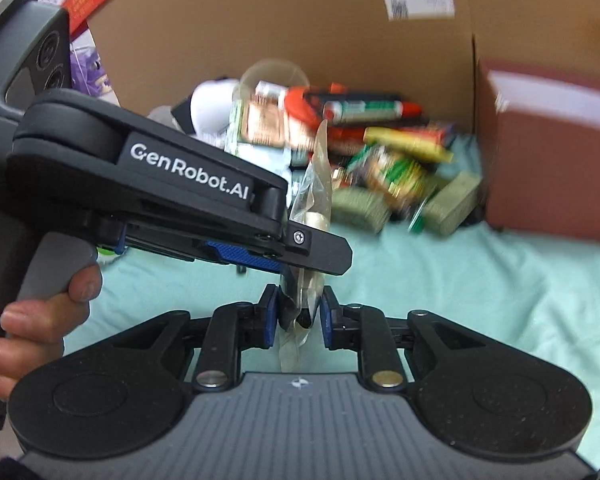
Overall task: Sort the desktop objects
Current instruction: 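Carry the clear bag with the left gripper into the maroon box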
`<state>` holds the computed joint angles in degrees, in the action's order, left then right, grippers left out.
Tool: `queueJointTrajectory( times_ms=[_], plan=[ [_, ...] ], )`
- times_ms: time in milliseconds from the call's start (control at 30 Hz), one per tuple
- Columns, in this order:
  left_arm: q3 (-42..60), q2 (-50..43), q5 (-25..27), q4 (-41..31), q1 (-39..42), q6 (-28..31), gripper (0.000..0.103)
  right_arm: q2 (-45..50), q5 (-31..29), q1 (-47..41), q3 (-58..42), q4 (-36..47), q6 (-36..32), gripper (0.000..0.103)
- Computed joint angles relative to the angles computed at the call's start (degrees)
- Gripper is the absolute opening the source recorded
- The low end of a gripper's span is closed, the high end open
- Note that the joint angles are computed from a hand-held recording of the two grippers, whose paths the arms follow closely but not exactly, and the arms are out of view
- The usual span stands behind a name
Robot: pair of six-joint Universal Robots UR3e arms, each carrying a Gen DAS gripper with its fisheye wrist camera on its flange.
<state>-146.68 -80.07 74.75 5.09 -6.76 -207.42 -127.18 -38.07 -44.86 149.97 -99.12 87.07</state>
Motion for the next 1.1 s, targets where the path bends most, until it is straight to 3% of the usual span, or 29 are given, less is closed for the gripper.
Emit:
queueJointTrajectory(
  times_ms=[133,200,267,333,433,567,667,800,967,1100],
  plan=[
    [10.3,-3.4,3.2,0.0,-5.1,1.9,0.034,-5.0,4.4,-6.1,-6.6,15.0,-8.8,0.02],
    [17.0,-7.6,4.3,0.5,-7.1,3.3,0.034,-4.8,7.7,-7.1,-9.2,15.4,-8.9,0.02],
    [23.7,-12.3,4.0,0.3,-7.8,4.4,0.034,-3.1,11.1,-6.4,-9.4,6.8,-3.5,0.02],
    [29.8,-16.7,2.6,-1.0,-7.7,5.3,0.034,3.5,12.9,-3.6,-8.1,-13.0,8.5,0.02],
    [39.0,-23.6,1.3,-3.5,-7.5,5.6,0.034,19.3,11.1,1.9,-10.0,-43.2,27.5,0.02],
    [48.4,-31.2,0.5,-6.1,-7.3,6.3,0.035,36.3,6.9,7.9,-18.9,-62.6,43.5,0.02],
    [54.5,-36.8,0.2,-7.3,-7.0,5.2,0.035,44.0,3.4,10.8,-24.8,-67.4,49.3,0.02],
    [59.8,-41.5,-2.4,-9.3,-5.5,2.8,0.031,52.1,0.6,13.8,-33.2,-67.7,54.6,0.021],
    [64.2,-44.7,0.0,-12.5,-6.0,3.9,0.019,57.2,-2.5,15.1,-37.8,-67.9,56.0,0.02],
    [65.6,-46.1,-0.5,-13.2,-5.5,2.9,0.018,60.9,-4.2,16.2,-41.0,-69.1,57.5,0.019]
  ],
)
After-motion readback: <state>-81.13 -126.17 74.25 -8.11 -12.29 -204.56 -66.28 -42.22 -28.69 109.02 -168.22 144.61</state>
